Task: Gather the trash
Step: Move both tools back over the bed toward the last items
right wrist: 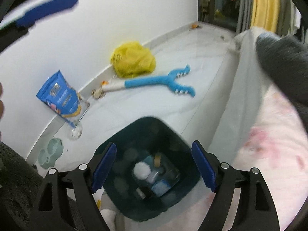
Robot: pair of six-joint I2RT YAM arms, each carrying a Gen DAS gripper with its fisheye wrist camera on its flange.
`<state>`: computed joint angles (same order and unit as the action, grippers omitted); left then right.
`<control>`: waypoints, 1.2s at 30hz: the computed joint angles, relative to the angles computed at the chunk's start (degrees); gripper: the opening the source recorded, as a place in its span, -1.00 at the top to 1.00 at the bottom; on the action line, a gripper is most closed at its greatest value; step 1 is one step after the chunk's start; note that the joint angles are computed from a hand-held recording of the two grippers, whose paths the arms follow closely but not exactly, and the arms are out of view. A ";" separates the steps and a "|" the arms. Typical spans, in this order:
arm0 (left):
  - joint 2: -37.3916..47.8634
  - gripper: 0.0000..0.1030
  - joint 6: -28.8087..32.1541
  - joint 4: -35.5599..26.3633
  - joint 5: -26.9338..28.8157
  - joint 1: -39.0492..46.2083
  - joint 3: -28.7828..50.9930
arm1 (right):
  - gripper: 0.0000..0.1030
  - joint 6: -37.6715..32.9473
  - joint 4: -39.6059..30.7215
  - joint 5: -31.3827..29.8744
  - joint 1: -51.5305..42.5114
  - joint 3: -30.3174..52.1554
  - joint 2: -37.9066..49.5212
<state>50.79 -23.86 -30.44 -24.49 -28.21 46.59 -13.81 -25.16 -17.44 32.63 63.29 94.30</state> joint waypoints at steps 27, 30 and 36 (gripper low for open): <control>29.18 -0.91 -6.07 10.27 -3.53 -15.17 15.87 | -0.76 -11.19 4.94 -3.92 -35.65 -1.96 -8.61; 32.43 -0.91 -6.88 11.75 -2.38 -15.52 17.27 | -0.81 -11.88 5.41 -3.78 -39.95 -0.74 -6.40; 38.98 -0.92 -7.67 12.90 -2.26 -17.89 22.26 | -0.81 -13.15 5.18 -4.88 -47.51 2.45 -0.52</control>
<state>89.77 -31.53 -17.53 -26.75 -46.10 68.86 -26.96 -19.99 -22.32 -14.87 65.74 93.78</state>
